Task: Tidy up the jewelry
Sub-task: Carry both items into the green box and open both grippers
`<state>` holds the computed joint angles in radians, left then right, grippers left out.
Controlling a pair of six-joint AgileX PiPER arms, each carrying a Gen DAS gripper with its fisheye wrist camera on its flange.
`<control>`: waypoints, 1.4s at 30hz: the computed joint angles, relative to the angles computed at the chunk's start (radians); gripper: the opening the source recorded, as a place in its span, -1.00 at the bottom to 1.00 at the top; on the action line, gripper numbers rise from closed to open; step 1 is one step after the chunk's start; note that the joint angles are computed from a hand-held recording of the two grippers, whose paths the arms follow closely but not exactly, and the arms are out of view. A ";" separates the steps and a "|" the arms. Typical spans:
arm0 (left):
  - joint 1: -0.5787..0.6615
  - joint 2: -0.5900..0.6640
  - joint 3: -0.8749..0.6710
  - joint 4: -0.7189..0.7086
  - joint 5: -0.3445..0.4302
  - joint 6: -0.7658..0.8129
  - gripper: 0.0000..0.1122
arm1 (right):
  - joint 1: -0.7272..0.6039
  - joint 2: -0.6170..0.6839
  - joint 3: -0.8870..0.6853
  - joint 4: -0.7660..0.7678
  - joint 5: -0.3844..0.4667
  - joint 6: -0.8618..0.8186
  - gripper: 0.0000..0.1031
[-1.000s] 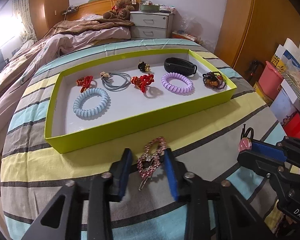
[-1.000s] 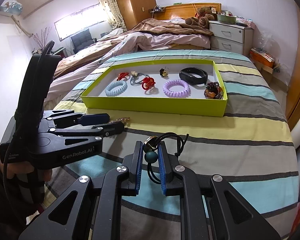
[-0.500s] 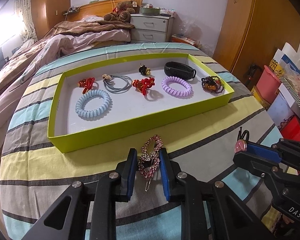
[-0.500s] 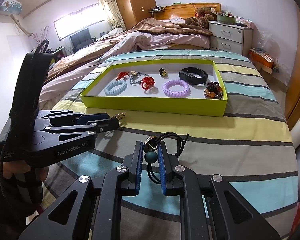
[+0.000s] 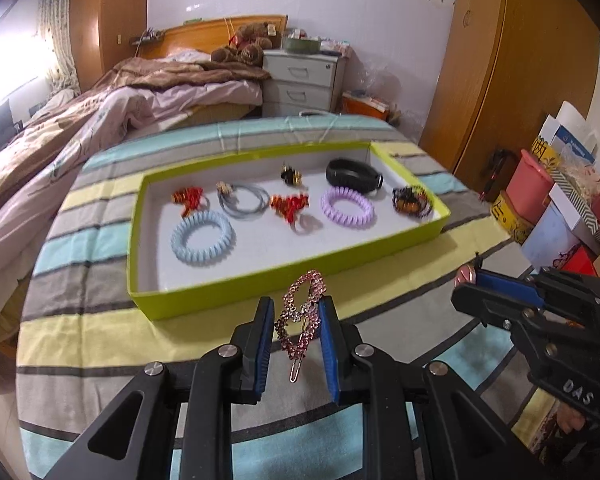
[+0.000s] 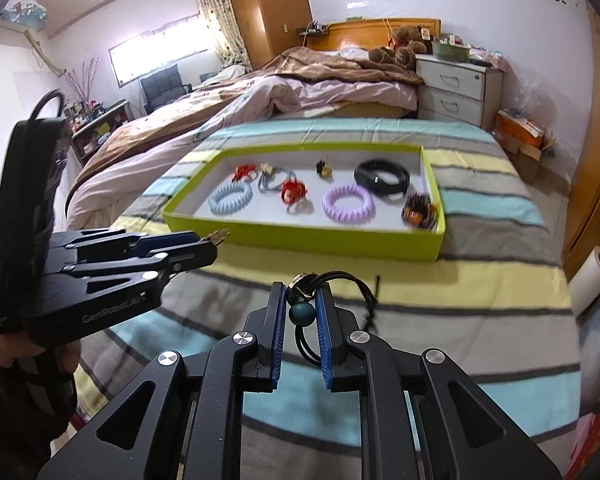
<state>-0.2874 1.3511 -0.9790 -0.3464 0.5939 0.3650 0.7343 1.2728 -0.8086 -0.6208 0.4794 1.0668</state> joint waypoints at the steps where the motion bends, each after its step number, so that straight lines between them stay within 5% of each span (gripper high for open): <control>1: 0.005 -0.005 -0.008 -0.005 0.005 0.007 -0.60 | -0.013 0.000 -0.014 0.012 0.002 -0.027 -0.70; 9: 0.033 0.026 -0.101 -0.013 0.034 0.011 -0.60 | -0.141 0.073 -0.161 0.208 -0.022 -0.328 -0.70; 21: 0.038 0.191 -0.230 -0.025 0.042 0.002 -0.60 | -0.314 0.355 -0.462 0.590 0.015 -0.810 -0.70; 31: 0.042 0.320 -0.303 -0.030 0.057 -0.005 -0.60 | -0.360 0.544 -0.627 0.753 0.113 -0.990 -0.70; 42: 0.043 0.372 -0.335 -0.045 0.082 -0.003 -0.60 | -0.364 0.613 -0.696 0.724 0.172 -0.984 -0.70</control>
